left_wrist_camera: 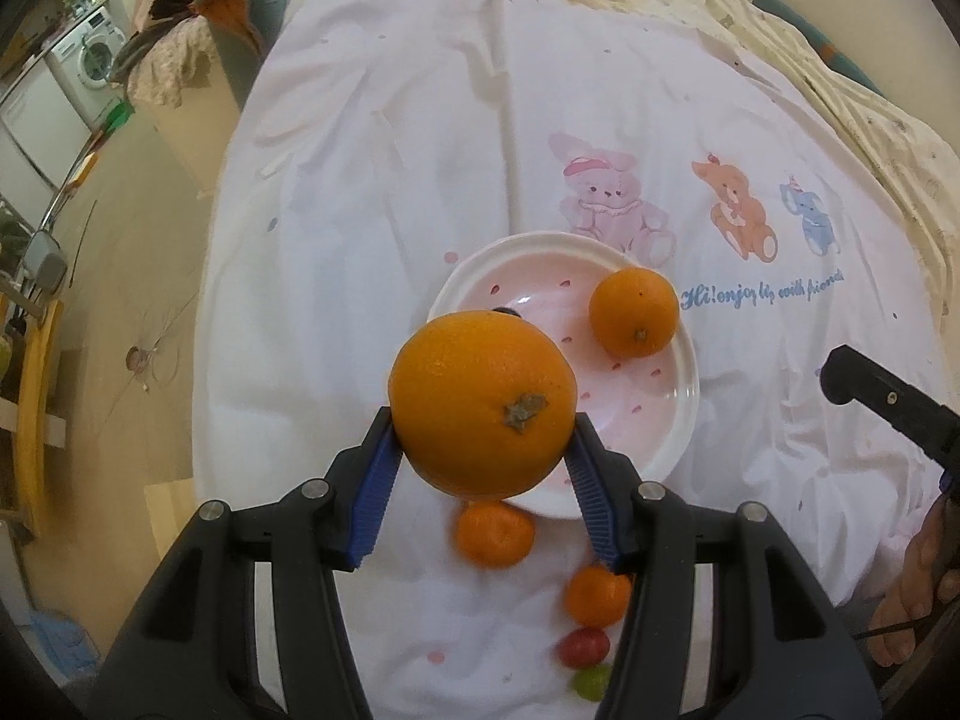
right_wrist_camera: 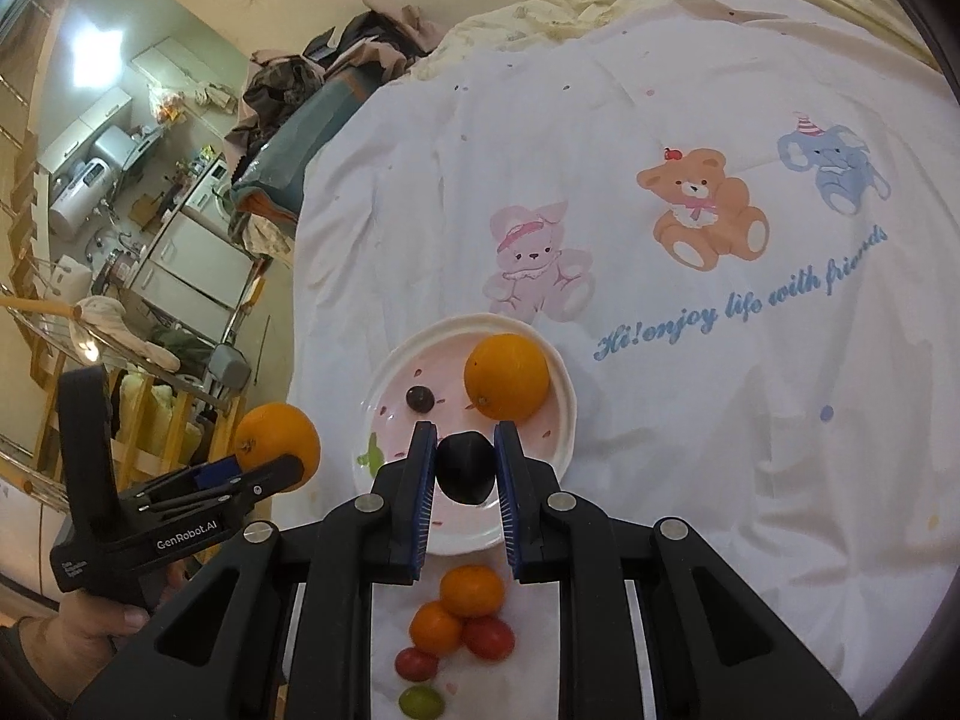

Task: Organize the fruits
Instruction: 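Lower the orange onto the pink plate with the left tool while the right tool releases the plum there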

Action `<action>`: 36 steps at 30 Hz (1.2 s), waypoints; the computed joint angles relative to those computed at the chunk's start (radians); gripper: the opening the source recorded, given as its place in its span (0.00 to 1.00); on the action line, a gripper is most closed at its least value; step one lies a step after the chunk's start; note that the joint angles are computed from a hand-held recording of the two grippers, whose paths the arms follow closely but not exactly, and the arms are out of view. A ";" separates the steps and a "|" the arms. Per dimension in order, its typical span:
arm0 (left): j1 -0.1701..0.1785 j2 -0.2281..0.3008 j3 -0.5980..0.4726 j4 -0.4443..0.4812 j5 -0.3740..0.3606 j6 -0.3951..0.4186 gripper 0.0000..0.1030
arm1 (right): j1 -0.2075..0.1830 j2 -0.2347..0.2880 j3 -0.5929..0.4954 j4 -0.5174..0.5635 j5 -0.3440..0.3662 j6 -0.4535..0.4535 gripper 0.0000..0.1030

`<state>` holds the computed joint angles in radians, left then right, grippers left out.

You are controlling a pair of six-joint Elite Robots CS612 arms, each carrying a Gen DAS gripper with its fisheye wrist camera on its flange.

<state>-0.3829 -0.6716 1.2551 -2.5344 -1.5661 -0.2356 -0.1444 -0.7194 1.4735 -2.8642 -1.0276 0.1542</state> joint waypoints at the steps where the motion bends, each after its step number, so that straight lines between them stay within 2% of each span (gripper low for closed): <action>1: 0.000 0.007 -0.009 0.005 0.001 0.002 0.49 | 0.002 0.005 -0.010 0.011 0.000 -0.004 0.20; 9: 0.008 0.067 -0.087 0.071 -0.044 -0.006 0.50 | 0.009 0.063 -0.095 0.116 0.022 -0.028 0.20; 13: 0.019 0.087 -0.108 0.090 -0.101 -0.041 0.50 | 0.006 0.085 -0.122 0.173 0.047 -0.012 0.20; 16: 0.016 0.091 -0.103 0.085 -0.075 -0.041 0.50 | 0.002 0.094 -0.126 0.189 0.075 0.017 0.20; 19: 0.018 0.095 -0.107 0.086 -0.088 -0.051 0.50 | 0.002 0.095 -0.125 0.194 0.083 0.013 0.20; 22: 0.015 0.101 -0.114 0.093 -0.088 -0.028 0.50 | 0.001 0.099 -0.129 0.212 0.093 0.014 0.20; 28: 0.010 0.115 -0.133 0.128 -0.077 -0.018 0.50 | 0.007 0.108 -0.139 0.270 0.081 0.009 0.21; 36: 0.010 0.125 -0.149 0.141 -0.083 -0.026 0.51 | 0.006 0.115 -0.146 0.292 0.085 0.020 0.23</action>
